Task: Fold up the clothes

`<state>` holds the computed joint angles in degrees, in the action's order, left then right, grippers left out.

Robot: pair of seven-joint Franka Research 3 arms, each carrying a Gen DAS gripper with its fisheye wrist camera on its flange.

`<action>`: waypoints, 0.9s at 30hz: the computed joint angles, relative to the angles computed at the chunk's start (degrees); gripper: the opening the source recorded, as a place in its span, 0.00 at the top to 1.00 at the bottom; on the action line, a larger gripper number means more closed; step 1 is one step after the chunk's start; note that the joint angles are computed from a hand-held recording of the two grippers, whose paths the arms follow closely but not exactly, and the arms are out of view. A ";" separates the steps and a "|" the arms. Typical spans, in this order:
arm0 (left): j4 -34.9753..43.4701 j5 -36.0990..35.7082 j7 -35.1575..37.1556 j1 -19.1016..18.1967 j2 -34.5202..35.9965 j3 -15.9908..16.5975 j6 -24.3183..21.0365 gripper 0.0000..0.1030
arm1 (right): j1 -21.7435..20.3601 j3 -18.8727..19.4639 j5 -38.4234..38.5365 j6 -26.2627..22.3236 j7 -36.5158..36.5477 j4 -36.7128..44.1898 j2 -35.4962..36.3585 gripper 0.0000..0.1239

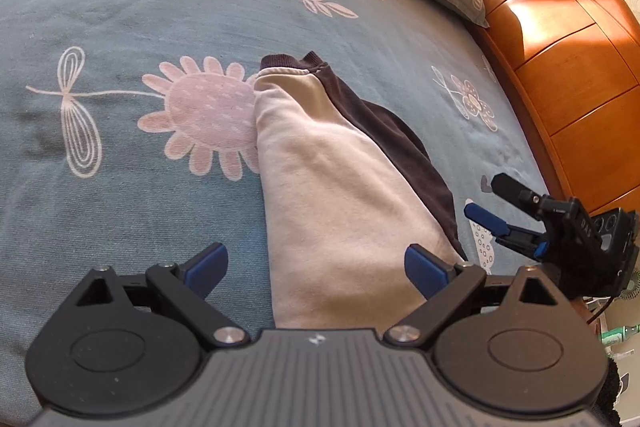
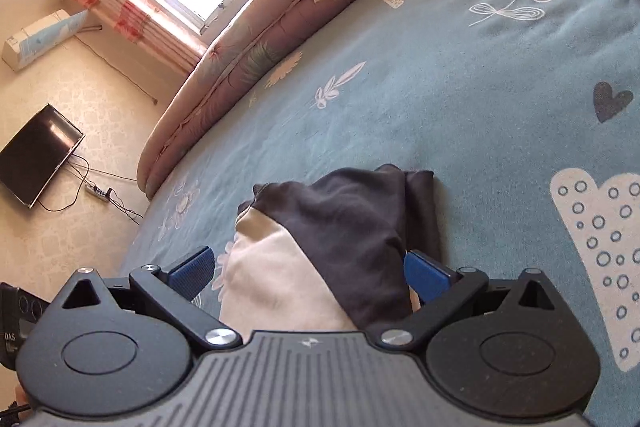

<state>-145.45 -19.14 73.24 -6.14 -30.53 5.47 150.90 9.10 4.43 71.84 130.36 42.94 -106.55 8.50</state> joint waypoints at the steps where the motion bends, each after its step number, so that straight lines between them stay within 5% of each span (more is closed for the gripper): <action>1: 0.08 -0.08 -0.16 0.19 0.33 0.11 0.21 0.08 | 0.21 0.22 -0.23 -0.29 -0.26 1.52 1.09 0.17; 8: 0.73 -1.66 -0.07 1.02 2.39 1.08 0.70 0.08 | 1.85 1.44 -11.84 -2.30 6.04 8.05 6.82 0.17; 16: 1.81 -12.82 9.49 -3.96 6.48 4.82 5.35 0.08 | -2.74 -0.54 -5.36 -5.04 6.61 0.94 1.72 0.17; 22: 2.53 -18.59 13.30 -3.43 9.10 4.34 7.93 0.08 | -3.49 -1.10 -6.64 -7.30 9.64 0.94 2.99 0.17; 27: 4.70 -29.04 21.15 -4.55 11.94 6.73 5.80 0.08 | -5.00 -0.99 -3.45 -10.69 9.83 1.43 4.63 0.17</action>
<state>-140.75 -48.17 94.38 -10.69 -18.59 12.19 156.70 4.10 3.44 68.39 119.67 52.77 -105.12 13.13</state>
